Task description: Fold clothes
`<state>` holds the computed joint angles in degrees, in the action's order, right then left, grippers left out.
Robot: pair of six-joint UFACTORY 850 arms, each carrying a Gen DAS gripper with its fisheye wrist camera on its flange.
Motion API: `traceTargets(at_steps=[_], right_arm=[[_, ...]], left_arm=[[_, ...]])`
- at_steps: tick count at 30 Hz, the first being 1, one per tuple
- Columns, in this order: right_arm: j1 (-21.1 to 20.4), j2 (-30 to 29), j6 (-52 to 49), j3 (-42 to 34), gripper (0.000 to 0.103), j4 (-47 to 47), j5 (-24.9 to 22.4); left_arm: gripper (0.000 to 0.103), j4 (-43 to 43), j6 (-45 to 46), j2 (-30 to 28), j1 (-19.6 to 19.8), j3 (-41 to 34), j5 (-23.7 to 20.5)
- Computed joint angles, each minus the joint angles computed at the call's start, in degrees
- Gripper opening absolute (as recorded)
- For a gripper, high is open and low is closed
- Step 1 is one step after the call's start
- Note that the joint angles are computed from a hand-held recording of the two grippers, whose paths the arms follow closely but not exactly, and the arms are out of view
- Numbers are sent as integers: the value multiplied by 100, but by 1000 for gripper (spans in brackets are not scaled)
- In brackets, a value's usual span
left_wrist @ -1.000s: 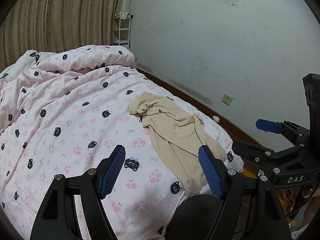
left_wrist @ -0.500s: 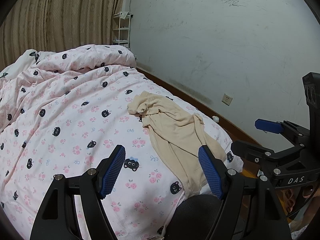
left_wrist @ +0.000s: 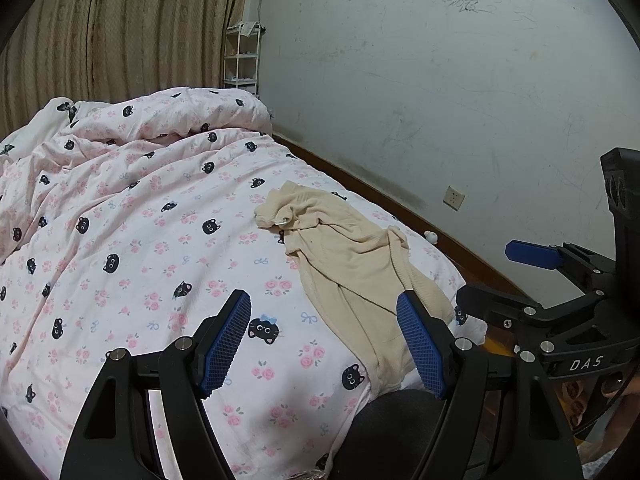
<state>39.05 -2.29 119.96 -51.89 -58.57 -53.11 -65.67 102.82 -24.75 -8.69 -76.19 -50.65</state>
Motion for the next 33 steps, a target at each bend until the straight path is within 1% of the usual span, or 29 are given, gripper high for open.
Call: traceTargets(at_steps=[10,17,24,28,33], right_arm=[[-118,-37,20,54,102,-3,149],[-293,-62,120,201,102,-26,416],[-566,-65,313,450,102,-125,853],[-800,-92,460,616,102,-227,1202],[-1069,-243,672,728,102,-354,1524]], left_arm=[[71,43,-12,-139,-61,-100,35],[71,102,-50,-395,-199,-385,16],[71,73,-57,-849,-531,-882,263],[71,287,-410,-1250,-800,-1406,456],[71,614,-846,-1764,-1127,-2054,817]])
